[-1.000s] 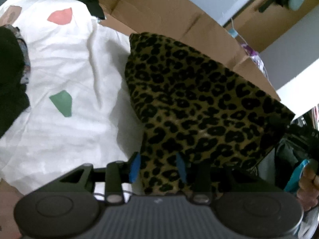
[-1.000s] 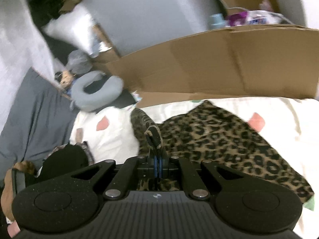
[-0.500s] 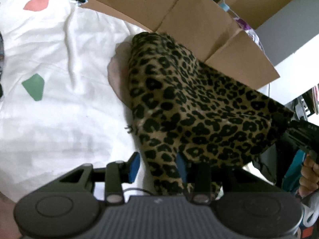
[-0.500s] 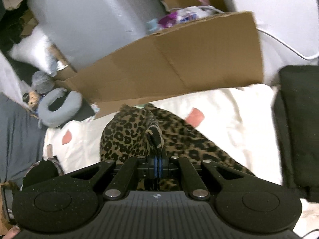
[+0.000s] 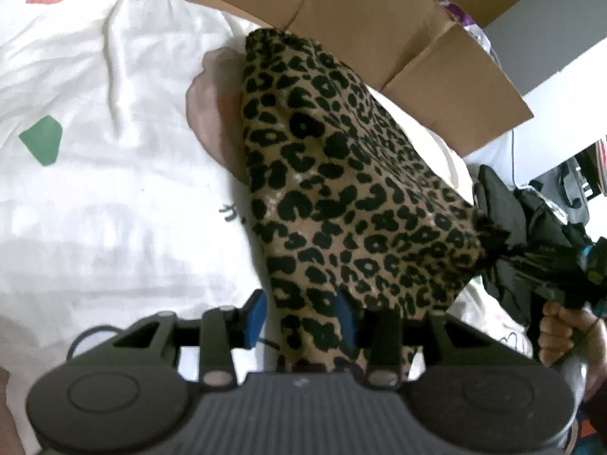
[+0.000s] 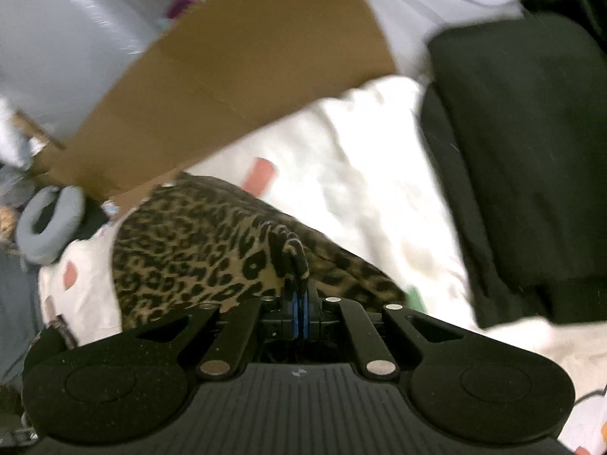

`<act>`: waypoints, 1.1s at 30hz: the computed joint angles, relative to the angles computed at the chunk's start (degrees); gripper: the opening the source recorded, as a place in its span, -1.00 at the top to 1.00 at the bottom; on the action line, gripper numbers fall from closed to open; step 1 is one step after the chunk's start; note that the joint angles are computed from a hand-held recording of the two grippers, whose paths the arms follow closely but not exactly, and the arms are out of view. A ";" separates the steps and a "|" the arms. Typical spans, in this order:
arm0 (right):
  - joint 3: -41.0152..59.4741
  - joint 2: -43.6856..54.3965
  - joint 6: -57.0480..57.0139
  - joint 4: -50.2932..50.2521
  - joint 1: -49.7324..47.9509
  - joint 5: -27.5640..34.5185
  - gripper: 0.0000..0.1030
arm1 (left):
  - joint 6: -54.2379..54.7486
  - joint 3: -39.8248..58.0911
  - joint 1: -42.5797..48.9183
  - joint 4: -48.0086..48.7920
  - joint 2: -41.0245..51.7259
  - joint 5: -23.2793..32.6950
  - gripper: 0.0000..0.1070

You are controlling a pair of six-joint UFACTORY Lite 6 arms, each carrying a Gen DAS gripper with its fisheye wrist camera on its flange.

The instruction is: Fold clothes

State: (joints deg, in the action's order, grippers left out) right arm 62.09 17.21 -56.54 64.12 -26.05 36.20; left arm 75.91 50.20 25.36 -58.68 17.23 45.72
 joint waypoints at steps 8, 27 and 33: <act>-0.43 2.58 0.18 -0.30 -1.52 -0.50 0.72 | -0.56 -0.05 3.66 4.18 -0.75 1.63 0.20; 0.79 3.45 -1.91 2.60 -3.28 -3.79 0.97 | 1.44 -7.15 5.97 9.15 -5.56 1.23 0.20; -0.73 0.89 -0.30 0.30 -2.71 -6.28 0.97 | 2.53 -6.18 8.28 11.97 -5.44 2.21 0.20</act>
